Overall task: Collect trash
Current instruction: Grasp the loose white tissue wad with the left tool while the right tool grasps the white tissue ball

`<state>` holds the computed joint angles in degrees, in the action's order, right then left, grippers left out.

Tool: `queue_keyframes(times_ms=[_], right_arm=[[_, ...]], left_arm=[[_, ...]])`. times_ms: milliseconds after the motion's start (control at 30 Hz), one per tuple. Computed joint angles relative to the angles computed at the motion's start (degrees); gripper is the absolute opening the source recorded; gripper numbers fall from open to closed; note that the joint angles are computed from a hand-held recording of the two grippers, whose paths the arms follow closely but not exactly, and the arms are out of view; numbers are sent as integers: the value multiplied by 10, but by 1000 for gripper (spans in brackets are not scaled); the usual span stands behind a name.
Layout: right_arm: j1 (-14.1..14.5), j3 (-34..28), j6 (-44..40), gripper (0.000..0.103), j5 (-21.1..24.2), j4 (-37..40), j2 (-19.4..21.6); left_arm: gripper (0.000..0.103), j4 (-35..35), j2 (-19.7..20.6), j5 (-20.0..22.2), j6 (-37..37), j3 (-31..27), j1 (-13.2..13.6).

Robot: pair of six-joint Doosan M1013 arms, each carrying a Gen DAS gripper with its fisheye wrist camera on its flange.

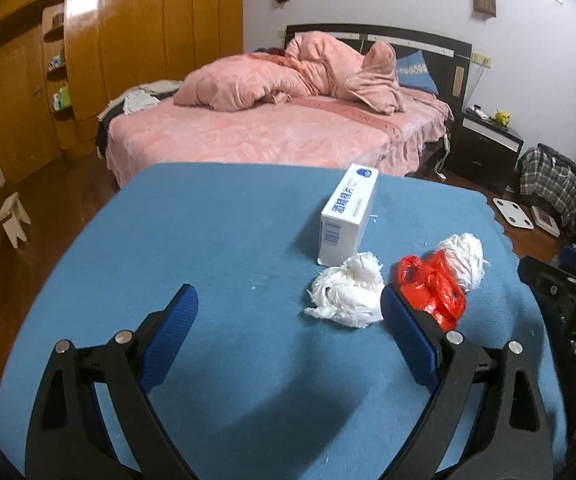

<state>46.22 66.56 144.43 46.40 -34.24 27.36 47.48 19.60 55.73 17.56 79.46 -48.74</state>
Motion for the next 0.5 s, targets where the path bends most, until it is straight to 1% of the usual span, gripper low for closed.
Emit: queue_keyframes(times_ms=[300, 500], right_arm=[[-10, -14, -15, 96, 10, 14, 17], [-13, -18, -20, 96, 11, 20, 22]], left_arm=[[89, -62, 33, -29, 55, -32, 23], [83, -122, 51, -34, 102, -55, 36]])
